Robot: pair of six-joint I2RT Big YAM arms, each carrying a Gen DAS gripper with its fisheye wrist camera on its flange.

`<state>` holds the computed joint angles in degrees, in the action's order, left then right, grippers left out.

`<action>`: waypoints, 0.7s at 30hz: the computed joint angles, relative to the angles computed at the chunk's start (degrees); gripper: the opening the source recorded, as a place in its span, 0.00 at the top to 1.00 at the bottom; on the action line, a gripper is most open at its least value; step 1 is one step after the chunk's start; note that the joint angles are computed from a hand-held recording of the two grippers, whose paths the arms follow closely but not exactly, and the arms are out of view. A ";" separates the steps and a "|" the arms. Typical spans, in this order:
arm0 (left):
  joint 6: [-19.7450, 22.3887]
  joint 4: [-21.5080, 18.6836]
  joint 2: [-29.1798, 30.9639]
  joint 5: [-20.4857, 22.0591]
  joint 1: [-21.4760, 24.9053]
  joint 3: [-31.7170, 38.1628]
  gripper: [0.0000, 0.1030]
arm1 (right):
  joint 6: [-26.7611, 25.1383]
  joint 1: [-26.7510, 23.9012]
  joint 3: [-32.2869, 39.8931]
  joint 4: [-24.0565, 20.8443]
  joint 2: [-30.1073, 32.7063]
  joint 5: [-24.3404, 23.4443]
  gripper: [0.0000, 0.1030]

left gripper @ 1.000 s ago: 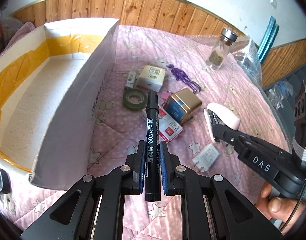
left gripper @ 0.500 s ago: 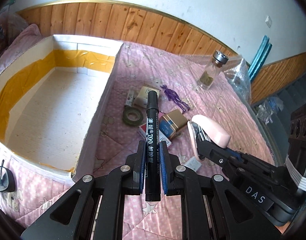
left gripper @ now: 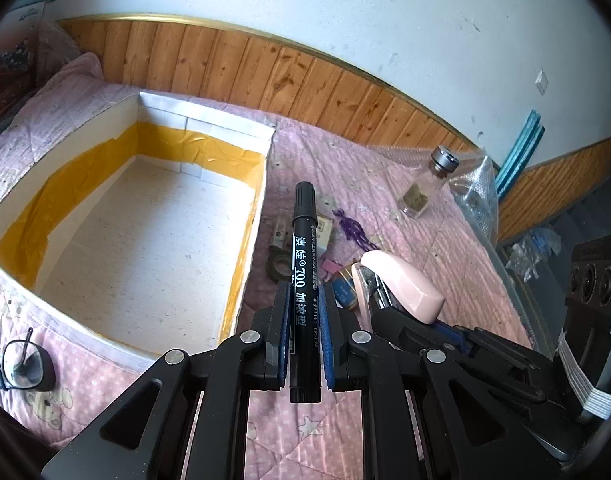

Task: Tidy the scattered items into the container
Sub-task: 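Carry the marker and stapler with both tools over the white box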

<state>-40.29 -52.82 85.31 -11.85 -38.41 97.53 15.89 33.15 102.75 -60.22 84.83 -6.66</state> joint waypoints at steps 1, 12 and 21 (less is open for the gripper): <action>0.01 0.04 -0.16 0.03 0.22 -0.02 0.87 | -0.20 0.25 0.70 -0.20 0.41 0.01 0.85; -0.88 0.00 -1.65 0.16 3.56 -0.52 0.87 | -2.32 2.00 9.28 -3.16 5.92 -0.80 0.85; -0.71 -0.97 -1.56 1.35 6.55 0.38 0.87 | -3.87 2.95 18.54 -6.58 11.97 -2.05 0.85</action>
<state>-40.99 -53.79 83.75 -10.50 -31.86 97.91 12.02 36.10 121.29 -66.80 96.80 -8.71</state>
